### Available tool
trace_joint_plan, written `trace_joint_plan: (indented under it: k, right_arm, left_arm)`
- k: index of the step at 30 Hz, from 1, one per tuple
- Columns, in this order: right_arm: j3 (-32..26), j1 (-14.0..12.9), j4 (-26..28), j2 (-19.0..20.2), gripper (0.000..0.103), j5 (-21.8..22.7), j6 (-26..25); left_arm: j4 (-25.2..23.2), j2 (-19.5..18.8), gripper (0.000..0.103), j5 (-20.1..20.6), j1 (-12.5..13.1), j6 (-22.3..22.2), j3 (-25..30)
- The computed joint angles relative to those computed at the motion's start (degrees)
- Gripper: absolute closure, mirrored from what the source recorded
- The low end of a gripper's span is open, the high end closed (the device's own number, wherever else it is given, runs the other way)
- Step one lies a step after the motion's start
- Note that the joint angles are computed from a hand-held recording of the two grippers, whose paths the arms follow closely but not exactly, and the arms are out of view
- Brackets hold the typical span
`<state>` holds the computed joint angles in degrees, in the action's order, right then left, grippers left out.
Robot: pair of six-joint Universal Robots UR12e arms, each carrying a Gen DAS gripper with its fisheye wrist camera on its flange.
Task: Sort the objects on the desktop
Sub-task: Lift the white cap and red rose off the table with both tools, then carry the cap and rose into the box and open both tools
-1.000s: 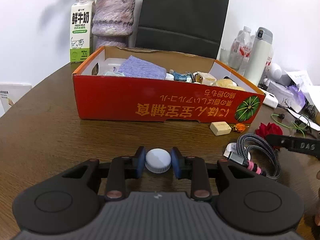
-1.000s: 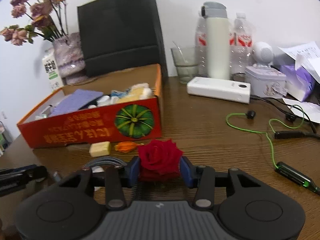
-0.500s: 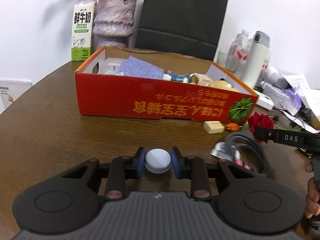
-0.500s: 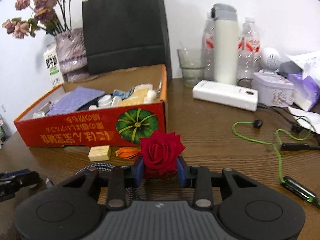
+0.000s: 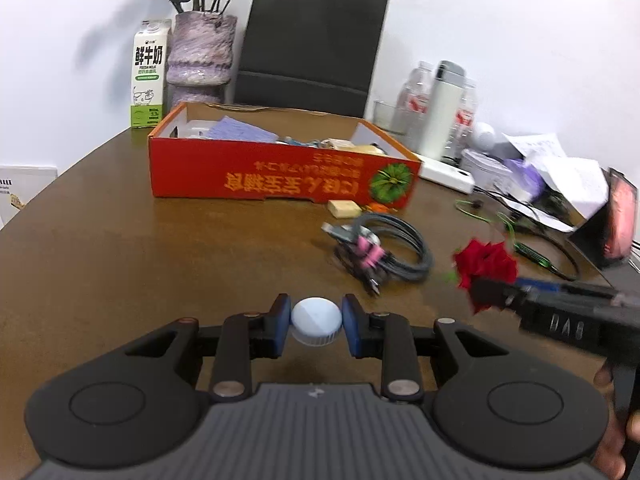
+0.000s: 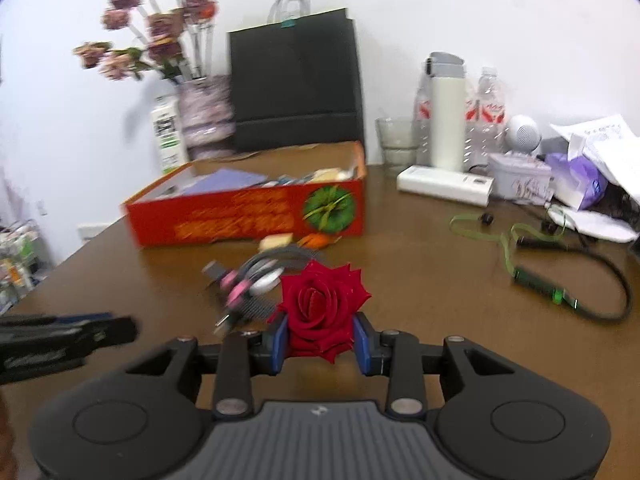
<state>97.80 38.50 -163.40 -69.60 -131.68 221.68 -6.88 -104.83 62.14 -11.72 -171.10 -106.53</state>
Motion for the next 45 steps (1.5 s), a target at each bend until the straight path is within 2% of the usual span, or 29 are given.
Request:
trace_joint_plan:
  k: [12,22,28,35,40,45]
  right_arm:
    - [-0.8,6.4,2.5,0.2,0.071,-3.5,-1.3]
    - [0.1,8.5,3.8,-0.9,0.071,-6.0,0.8]
    - [0.4,8.1,3.8,-1.3,0.071,-6.3,0.9]
    - [0.1,6.3,2.4,-1.2,0.07,-4.6,-1.6]
    - [-0.2,4.0,-0.7,-1.2,0.07,-2.5,-3.9]
    - [-2.0,0.8,-3.8,-0.6,0.07,-1.0,-9.6]
  left_arm:
    - [1.1,6.4,0.074,-2.7,1.7,4.0,-7.6]
    - [1.5,9.5,0.074,-3.4,2.9,5.2,-10.5]
    - [2.7,9.2,0.074,-3.6,2.9,4.4,-9.6]
    - [4.4,6.5,0.074,-1.1,2.5,1.3,-6.0]
    - [6.5,2.9,0.074,-0.1,1.5,-0.5,-1.2]
    - [6.6,-1.7,0.074,-0.6,0.3,-4.5,5.7]
